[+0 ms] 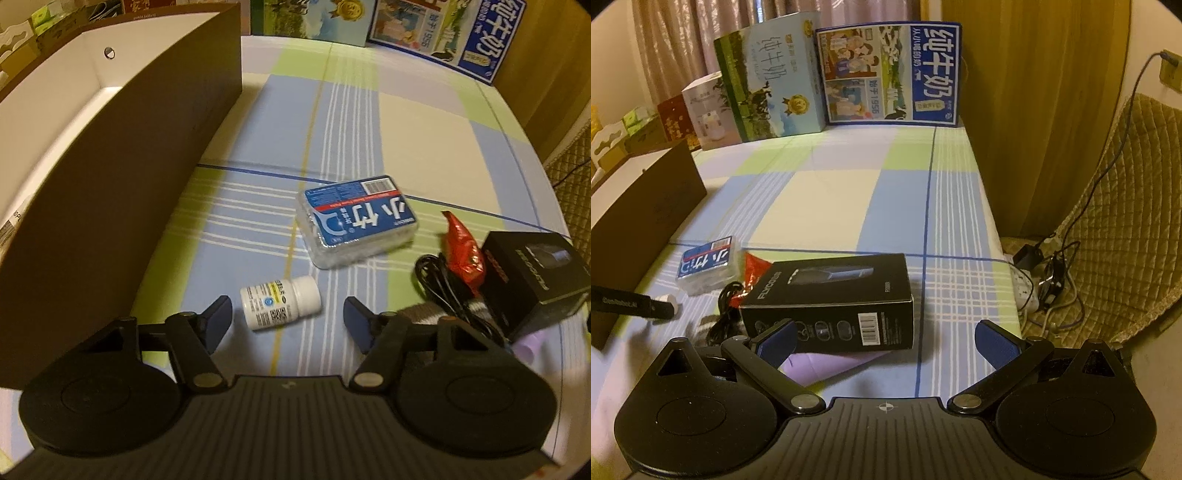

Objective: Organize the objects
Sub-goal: 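Grasp the white pill bottle with left tool while right tool grasps purple tube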

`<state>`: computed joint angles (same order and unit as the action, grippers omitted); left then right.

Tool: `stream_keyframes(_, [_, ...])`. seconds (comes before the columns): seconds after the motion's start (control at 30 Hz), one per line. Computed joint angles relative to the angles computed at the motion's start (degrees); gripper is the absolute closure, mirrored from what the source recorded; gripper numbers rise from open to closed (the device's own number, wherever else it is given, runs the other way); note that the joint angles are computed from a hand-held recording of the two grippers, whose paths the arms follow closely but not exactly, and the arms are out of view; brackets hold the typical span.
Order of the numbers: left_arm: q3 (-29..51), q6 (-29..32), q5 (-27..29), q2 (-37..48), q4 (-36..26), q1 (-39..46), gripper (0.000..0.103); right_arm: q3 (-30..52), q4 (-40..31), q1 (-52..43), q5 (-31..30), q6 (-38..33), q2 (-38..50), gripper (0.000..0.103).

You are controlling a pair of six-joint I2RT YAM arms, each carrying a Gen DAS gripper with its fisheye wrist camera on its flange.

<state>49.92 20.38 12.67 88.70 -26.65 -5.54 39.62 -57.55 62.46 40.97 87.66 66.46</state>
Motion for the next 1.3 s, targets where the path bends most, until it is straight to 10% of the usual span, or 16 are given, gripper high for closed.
stream_keyframes(0.37, [-1.2, 3.3, -1.2, 1.2, 3.7, 0.7, 0.062, -2.1, 2.4, -0.5, 2.1, -7.5, -2.4, 0.003])
stream_keyframes(1.03, [-4.7, 10.4, 0.5, -3.7, -2.0, 11.5, 0.062, -14.4, 25.1, 5.9, 11.3, -69.1, 12.1, 0.039])
stream_keyframes(1.2, [-5.4, 10.5, 0.6, -4.3, -1.8, 11.4, 0.062, -16.1, 27.6, 3.7, 9.3, -73.6, 8.8, 0.059])
stream_keyframes(1.3, [-5.8, 10.9, 0.7, -4.5, -1.5, 11.5, 0.062, -14.1, 25.4, -0.3, 7.0, -67.8, 2.2, 0.103])
